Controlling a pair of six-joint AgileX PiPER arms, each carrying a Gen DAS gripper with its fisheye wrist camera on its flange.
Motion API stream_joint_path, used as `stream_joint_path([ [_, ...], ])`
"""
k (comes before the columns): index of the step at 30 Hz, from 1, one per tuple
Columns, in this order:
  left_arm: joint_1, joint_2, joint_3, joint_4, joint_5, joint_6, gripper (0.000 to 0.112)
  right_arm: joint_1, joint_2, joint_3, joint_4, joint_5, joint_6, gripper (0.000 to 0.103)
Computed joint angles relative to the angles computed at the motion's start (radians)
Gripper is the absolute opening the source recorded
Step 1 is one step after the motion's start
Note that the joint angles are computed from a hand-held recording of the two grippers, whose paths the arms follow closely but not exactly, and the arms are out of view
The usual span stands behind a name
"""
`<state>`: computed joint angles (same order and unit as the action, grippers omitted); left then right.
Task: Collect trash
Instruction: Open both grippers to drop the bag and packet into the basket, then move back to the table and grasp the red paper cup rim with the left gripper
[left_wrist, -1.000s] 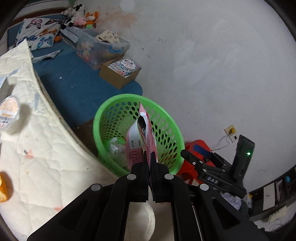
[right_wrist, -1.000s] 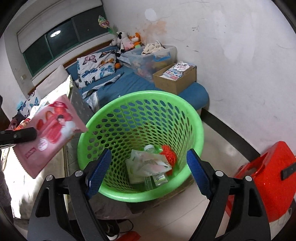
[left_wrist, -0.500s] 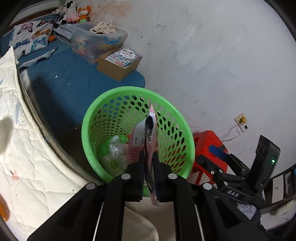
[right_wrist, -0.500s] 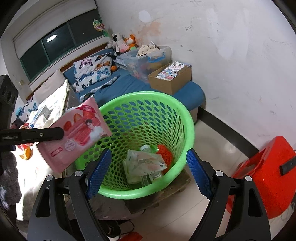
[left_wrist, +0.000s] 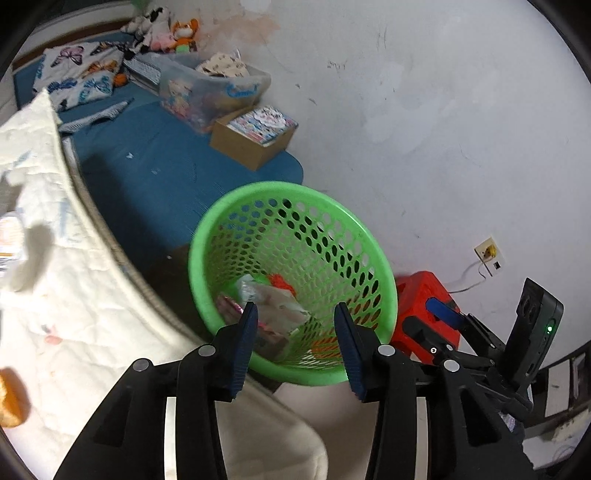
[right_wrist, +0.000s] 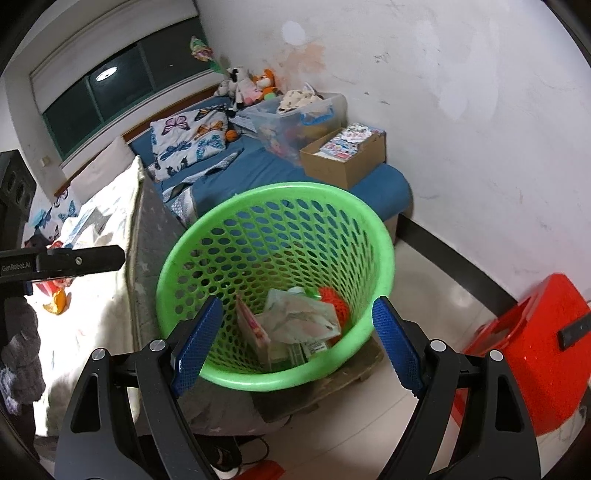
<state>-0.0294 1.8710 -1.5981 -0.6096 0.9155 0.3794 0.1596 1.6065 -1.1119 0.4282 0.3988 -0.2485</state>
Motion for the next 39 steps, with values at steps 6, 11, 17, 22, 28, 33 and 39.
stream_joint_path([
  [6, 0.07, -0.134, 0.132, 0.015, -0.047, 0.036, 0.043, 0.066, -0.001, -0.022, -0.034, 0.005, 0.039, 0.083],
  [11, 0.151, -0.255, 0.252, 0.047, -0.097, 0.07, 0.046, 0.144, 0.021, -0.065, -0.098, 0.015, 0.109, 0.083],
  [17, 0.309, -0.358, 0.355, 0.027, -0.113, 0.133, 0.046, 0.23, 0.067, -0.147, -0.099, 0.041, 0.12, 0.083],
  [22, 0.483, -0.383, 0.384, -0.02, -0.089, 0.197, 0.046, 0.316, 0.118, -0.234, -0.142, 0.069, 0.162, 0.083],
  [28, 0.64, -0.363, 0.385, -0.064, -0.077, 0.223, 0.046, 0.399, 0.173, -0.325, -0.173, 0.092, 0.191, 0.083],
  [33, 0.696, -0.292, 0.339, -0.112, -0.074, 0.197, 0.046, 0.453, 0.215, -0.389, -0.203, 0.116, 0.219, 0.083],
  [39, 0.701, -0.192, 0.264, -0.16, -0.115, 0.125, 0.046, 0.496, 0.257, -0.461, -0.236, 0.148, 0.248, 0.083],
])
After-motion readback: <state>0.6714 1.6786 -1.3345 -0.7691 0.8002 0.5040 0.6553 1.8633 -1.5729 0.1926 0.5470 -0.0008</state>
